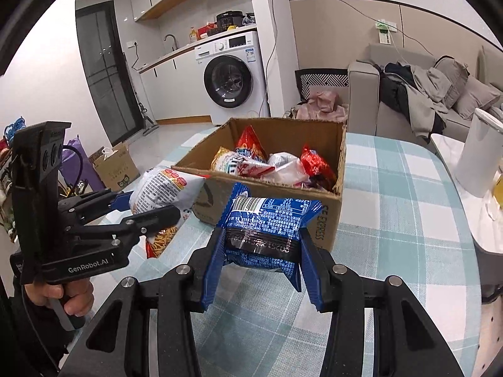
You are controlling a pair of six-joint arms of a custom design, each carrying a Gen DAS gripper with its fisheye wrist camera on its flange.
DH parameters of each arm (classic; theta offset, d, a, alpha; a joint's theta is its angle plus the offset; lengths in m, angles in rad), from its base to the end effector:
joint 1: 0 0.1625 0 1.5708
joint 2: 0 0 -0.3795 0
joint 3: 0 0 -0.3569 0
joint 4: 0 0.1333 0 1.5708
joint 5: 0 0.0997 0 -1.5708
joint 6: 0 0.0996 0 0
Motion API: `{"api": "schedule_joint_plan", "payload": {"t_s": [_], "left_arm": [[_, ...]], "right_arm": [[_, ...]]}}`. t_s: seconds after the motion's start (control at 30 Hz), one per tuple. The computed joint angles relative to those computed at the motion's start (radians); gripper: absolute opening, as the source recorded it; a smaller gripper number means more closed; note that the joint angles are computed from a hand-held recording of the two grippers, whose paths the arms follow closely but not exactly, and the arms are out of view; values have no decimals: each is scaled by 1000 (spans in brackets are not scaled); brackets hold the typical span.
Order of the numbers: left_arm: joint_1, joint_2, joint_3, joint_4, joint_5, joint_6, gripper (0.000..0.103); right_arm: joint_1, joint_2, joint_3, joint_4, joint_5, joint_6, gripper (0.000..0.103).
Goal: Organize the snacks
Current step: 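Lift both packs and carry them over the cardboard box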
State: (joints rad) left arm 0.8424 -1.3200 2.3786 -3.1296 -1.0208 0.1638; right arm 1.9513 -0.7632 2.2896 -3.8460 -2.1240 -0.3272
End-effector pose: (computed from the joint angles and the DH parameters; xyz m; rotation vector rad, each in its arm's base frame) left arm -0.1262 -0.4199 0.1923 0.9622 2.4506 -0.8506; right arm 0.2315 -0.3606 0.0741 0.5913 -2.3875 0.9787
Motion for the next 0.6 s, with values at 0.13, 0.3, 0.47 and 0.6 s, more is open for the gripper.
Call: {"api": "schedule_joint_plan", "payload": {"t_s": [0.13,0.3,0.47,0.6], "left_arm": [[-22,2,-21,4,3,-18,46],[-36,-2,-55,13,18,-19,46],[-50,18,-98,15,45,-6,46],[-47,45,-144,20,55,3,46]], "right_arm": [[11,-23,-10,29,7,15,46],[25,-30,-40,50,-12,29,46],[28,-32,-73,73,-14,24,46],[20,-37,-94,92,-1,36,46]]}}
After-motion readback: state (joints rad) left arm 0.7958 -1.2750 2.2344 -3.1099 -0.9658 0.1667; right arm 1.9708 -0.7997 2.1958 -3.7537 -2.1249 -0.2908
